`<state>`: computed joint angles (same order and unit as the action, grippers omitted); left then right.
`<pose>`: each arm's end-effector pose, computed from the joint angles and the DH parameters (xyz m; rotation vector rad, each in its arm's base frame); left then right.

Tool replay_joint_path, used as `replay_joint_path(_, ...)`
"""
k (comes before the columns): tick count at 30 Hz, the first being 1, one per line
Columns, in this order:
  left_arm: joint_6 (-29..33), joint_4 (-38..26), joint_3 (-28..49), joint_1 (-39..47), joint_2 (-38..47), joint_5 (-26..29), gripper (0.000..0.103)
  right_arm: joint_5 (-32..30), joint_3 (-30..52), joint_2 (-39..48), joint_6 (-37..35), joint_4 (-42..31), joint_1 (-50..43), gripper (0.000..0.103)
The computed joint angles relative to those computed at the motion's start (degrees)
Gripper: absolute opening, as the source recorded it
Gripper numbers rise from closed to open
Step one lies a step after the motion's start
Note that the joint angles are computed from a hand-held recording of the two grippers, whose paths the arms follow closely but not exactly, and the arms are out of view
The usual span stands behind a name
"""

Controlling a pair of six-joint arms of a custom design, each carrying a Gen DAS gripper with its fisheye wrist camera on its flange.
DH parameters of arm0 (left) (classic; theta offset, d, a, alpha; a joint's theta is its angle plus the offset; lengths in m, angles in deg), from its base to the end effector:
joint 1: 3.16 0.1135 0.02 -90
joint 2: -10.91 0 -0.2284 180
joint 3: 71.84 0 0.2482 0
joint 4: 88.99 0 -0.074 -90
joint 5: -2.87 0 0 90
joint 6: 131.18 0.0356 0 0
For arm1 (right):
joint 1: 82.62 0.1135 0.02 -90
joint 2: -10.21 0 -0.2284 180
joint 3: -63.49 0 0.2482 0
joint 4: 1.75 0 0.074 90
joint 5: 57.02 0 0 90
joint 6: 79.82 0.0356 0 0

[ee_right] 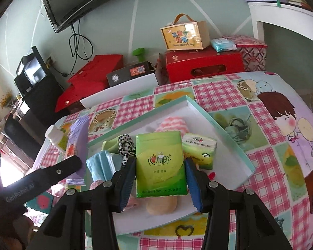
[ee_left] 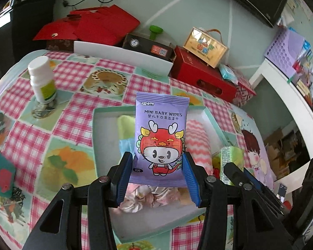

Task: Organize soft objects
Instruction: 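Carry both packs over the tray and lower them inside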

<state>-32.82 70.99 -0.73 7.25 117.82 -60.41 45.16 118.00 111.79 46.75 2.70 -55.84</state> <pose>0.3444 0.0470 0.0993 0.1348 2.4494 -0.4506 0.2846 0.1352 0.0819 0.3053 2.2955 0.3229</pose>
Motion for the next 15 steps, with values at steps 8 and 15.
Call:
replay_joint_path(8,0.0,2.7,1.5,-1.8,6.2,-3.7,0.050,-0.9,7.2,8.7,-1.3,-1.5,0.5,0.050)
replay_joint_path(15,0.1,2.2,3.6,-1.5,9.2,-4.2,0.050,-1.8,10.1,12.4,-1.3,-2.1,-0.1,0.050)
